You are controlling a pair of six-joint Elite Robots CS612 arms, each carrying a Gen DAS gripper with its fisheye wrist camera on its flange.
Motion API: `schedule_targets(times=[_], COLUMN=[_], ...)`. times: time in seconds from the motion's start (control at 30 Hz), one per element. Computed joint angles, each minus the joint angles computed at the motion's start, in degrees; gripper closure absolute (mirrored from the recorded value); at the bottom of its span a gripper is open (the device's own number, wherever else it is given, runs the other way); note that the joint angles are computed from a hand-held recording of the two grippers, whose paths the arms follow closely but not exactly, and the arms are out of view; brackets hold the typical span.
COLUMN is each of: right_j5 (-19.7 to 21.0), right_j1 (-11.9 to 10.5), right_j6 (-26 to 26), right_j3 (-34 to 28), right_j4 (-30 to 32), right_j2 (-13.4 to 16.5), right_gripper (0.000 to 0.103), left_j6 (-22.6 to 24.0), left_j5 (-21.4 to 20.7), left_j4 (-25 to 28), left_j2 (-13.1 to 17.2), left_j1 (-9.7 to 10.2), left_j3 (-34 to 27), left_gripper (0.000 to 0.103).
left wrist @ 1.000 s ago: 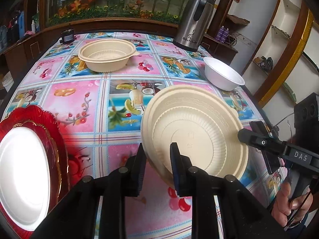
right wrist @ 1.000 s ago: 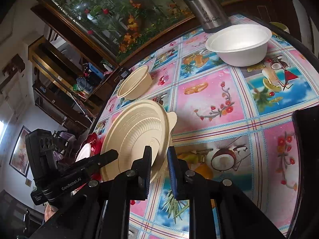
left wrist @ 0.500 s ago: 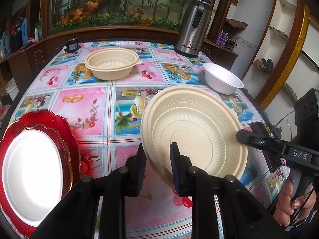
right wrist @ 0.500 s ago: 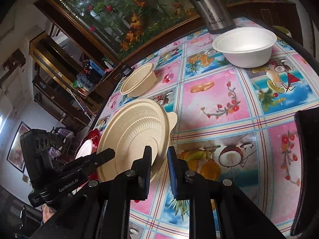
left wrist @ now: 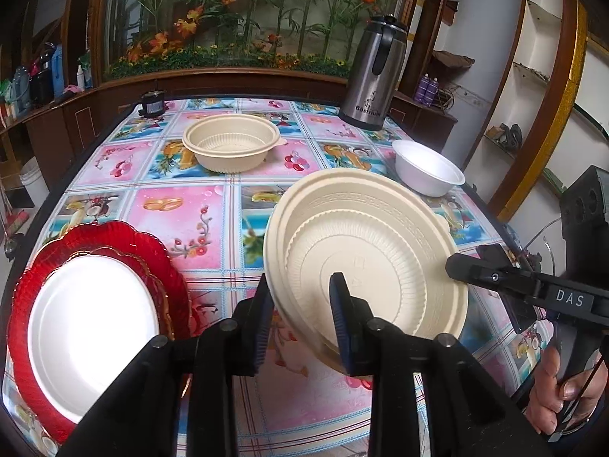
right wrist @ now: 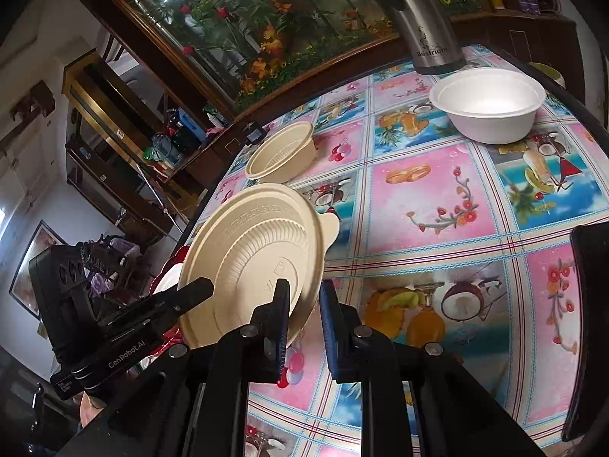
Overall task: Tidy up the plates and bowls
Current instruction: 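Carry the beige bowl upright over the white foam plate with right gripper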
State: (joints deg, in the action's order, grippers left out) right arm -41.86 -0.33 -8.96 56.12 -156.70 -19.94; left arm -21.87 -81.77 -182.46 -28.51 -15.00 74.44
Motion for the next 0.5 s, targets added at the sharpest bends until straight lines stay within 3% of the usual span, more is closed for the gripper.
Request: schedule_targets(times=[0.5], right_j5=[-2.70], right_j1=[1.81], right_j6=[-2.85], right_j3=[1.19], right_j4=[-2.00], right_j2=[-1.49], right_gripper=[0.085], left_j6=[-1.74], left_j5=[0.51], left_j4=[-4.83], left_j2=[-1.39], left_j1=[0.92], left_j3=[3.48], left_gripper=[0.075])
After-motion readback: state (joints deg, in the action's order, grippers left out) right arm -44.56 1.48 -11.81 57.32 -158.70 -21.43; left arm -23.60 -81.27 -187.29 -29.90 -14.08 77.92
